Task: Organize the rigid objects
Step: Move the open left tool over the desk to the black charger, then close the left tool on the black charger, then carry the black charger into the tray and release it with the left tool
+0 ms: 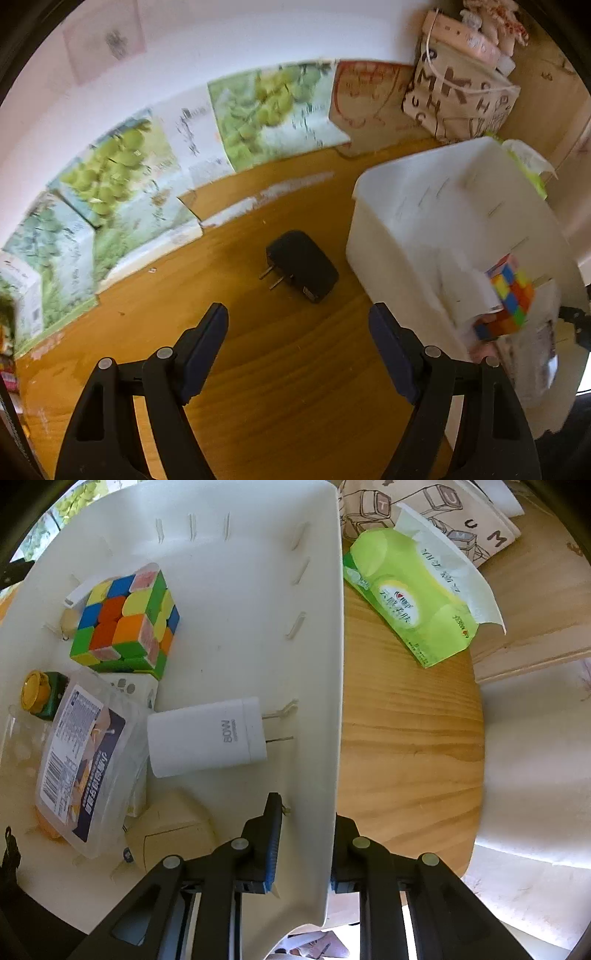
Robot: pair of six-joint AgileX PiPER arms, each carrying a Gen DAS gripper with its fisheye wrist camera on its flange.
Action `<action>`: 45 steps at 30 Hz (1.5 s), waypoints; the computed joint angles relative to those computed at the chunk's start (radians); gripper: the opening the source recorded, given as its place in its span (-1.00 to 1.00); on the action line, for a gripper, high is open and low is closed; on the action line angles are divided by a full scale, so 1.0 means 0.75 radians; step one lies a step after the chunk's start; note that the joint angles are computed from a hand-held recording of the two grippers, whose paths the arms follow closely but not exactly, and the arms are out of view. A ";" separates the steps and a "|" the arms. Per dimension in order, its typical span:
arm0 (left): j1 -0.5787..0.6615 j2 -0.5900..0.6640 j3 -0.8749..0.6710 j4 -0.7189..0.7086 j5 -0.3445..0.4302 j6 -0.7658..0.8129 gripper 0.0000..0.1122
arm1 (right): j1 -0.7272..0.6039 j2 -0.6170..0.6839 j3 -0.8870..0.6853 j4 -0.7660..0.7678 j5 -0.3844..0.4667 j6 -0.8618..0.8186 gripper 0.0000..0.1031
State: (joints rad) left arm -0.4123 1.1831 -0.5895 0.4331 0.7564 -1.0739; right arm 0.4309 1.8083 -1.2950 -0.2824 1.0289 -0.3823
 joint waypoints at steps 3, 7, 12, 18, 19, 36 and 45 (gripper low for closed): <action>0.082 0.050 0.056 -0.010 -0.138 0.039 0.44 | 0.006 0.013 -0.013 -0.014 0.021 0.016 -0.57; 0.204 0.093 0.099 -0.104 -0.298 0.164 0.44 | 0.019 0.035 -0.033 -0.046 0.056 0.036 -0.56; 0.294 0.156 0.114 -0.205 -0.425 0.287 0.44 | 0.043 0.052 -0.057 -0.071 0.106 0.068 -0.56; 0.407 0.183 0.158 -0.355 -0.568 0.443 0.44 | 0.049 0.074 -0.092 -0.077 0.161 0.082 -0.56; 0.419 0.184 0.165 -0.360 -0.591 0.444 0.43 | 0.050 0.076 -0.096 -0.078 0.167 0.085 -0.56; 0.371 0.223 0.281 0.388 -0.846 -0.373 0.16 | 0.070 0.095 -0.113 -0.100 0.186 0.110 -0.54; 0.228 0.054 0.302 0.507 -0.586 -0.603 0.13 | 0.073 0.086 -0.112 -0.092 0.189 0.100 -0.54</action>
State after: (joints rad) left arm -0.2416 1.2235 -0.3631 0.8137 0.3165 -1.5261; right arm 0.4855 1.8725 -1.3790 -0.3517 1.1709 -0.3072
